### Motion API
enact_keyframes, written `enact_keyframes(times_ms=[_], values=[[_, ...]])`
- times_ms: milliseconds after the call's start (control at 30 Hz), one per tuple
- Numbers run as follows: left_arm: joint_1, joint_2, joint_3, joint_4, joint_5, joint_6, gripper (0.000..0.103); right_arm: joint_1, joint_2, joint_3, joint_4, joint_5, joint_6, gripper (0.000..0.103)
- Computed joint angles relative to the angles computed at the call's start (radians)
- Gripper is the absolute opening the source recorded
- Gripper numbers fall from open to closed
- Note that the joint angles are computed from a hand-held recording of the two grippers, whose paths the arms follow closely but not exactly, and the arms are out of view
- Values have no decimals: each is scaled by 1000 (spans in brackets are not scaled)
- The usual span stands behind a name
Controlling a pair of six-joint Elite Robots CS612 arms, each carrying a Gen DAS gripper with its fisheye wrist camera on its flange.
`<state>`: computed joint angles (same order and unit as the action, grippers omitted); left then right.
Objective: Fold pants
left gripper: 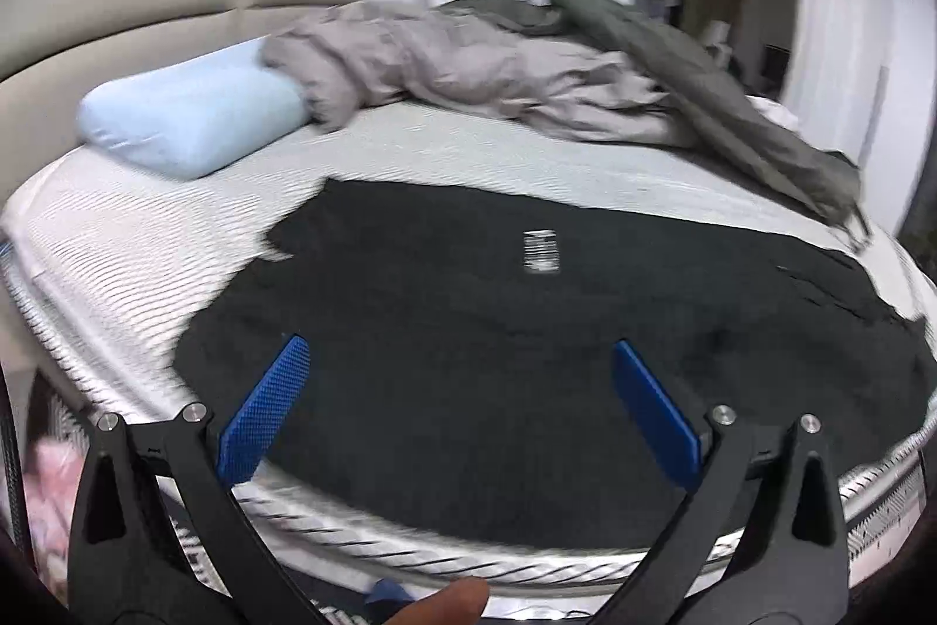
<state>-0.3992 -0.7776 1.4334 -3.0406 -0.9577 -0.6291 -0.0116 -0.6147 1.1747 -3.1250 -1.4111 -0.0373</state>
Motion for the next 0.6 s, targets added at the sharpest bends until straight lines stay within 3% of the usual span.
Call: enact_keyframes(times_ms=[67,167,233,400,500,600], values=[[14,-23,32,56,7,-76,102,-12,-6,5,28,20,6,103],[40,-51,80,110,-49,-186,99,-30,-8,11,41,33,56,103],[58,-65,111,116,-95,-226,86,-39,-7,17,25,29,81,103],[99,-73,178,-4,-269,-264,73,-51,-7,29,13,14,121,103],[105,-68,182,15,-277,-279,63,-51,-4,28,21,11,119,103],[124,-46,152,50,-314,-295,63,-46,1,21,42,2,111,103]])
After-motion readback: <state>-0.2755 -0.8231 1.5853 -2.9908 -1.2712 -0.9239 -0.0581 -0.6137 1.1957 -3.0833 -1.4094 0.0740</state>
